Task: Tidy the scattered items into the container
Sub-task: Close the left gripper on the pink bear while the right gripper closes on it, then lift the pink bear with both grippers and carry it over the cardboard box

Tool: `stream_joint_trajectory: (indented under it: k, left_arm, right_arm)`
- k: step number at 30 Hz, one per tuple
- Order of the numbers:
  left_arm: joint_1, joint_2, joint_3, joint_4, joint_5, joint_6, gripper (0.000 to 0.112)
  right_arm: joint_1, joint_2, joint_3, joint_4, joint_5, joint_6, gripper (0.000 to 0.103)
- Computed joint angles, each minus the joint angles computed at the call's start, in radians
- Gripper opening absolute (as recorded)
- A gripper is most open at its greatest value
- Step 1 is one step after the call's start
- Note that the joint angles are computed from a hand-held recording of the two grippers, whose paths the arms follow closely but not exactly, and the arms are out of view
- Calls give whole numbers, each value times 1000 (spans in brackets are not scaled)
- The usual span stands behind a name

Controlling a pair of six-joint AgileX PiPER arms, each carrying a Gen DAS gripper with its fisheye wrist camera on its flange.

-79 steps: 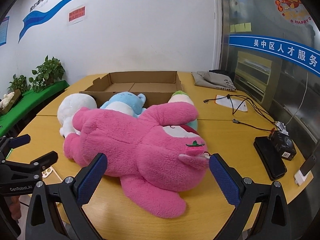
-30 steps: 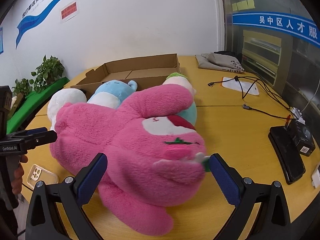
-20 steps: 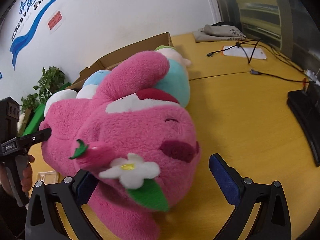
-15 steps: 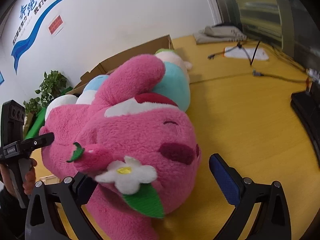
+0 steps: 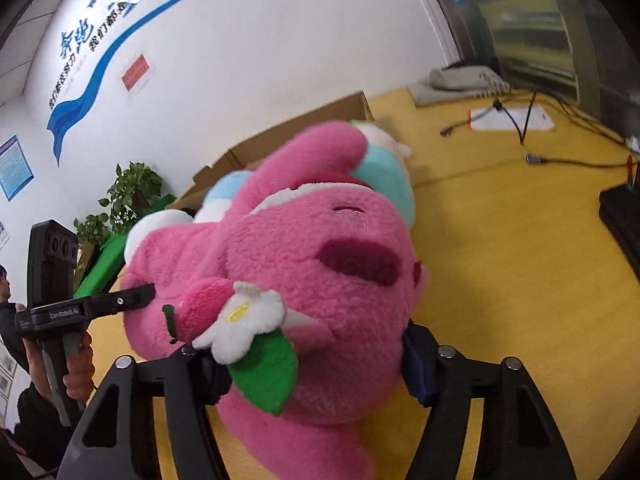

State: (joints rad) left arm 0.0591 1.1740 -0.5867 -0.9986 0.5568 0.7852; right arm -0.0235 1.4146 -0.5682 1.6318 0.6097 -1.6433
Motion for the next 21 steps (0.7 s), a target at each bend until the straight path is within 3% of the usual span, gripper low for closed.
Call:
stream_joint_trajectory:
  k: [6,11,17,21]
  left_arm:
    - [64,-172,-16,96,74,-120,45]
    - [201,-263,-149,176,201,-174,44]
    - [324,-100,-445,225,291,-160,45]
    - [290,101,-739,319,305,-251,45]
  right_arm:
    - [81,-157,-14,-69,-58,106,66]
    - [196,-244,-92,-115,-116,198,66]
    - [299,-122,-373,-156,-151,246,66]
    - [300,50,-634,-203,-124,325,66]
